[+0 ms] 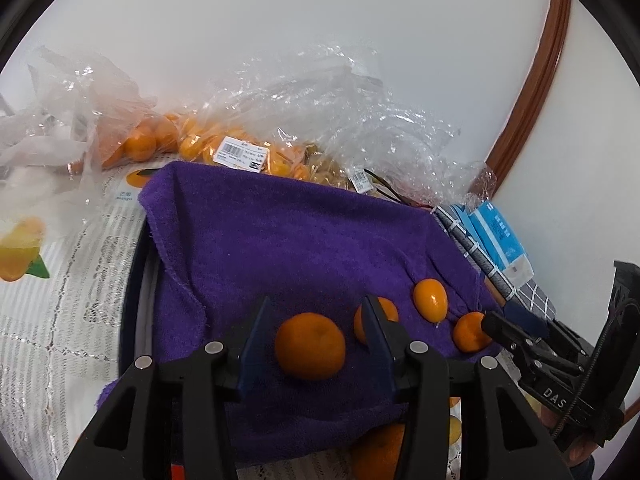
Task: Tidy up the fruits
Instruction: 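Lift both fruits over the purple towel and open both tools to set them down, then grasp a tan round fruit with the right tool while the left tool grasps an orange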
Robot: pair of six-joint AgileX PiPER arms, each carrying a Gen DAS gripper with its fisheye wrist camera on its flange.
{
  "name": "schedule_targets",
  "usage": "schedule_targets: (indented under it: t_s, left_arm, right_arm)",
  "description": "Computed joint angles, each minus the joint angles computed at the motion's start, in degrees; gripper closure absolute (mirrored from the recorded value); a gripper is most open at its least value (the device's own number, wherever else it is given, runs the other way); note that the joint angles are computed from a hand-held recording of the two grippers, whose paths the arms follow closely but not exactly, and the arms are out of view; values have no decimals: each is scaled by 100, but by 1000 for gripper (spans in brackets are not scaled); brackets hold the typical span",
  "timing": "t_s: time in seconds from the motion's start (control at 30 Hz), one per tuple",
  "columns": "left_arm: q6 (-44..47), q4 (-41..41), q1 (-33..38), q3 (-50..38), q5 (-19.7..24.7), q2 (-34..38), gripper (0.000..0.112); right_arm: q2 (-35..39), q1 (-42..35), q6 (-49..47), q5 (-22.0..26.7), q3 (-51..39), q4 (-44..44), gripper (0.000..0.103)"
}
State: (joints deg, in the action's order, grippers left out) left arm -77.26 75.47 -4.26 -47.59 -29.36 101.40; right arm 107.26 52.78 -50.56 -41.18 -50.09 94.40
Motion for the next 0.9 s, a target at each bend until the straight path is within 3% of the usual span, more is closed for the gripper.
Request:
schedule_targets:
  t_s: [0.3, 0.43, 0.67, 0.9]
  left_arm:
    - [222, -105, 433, 567, -84, -701, 67]
    - [521, -123, 883, 1216, -438, -1258, 67]
    - [1199, -207, 1400, 1873, -600, -1594, 66]
    - [736, 355, 1161, 1657, -578, -1327, 66]
  right_arm:
    - [-456, 517, 1015, 378, 550, -364, 51]
    - [-360, 649, 1033, 722, 512, -473, 57]
    - [-10, 436, 829, 1562, 213, -668, 61]
    - [305, 446, -260, 1639, -263, 152, 63]
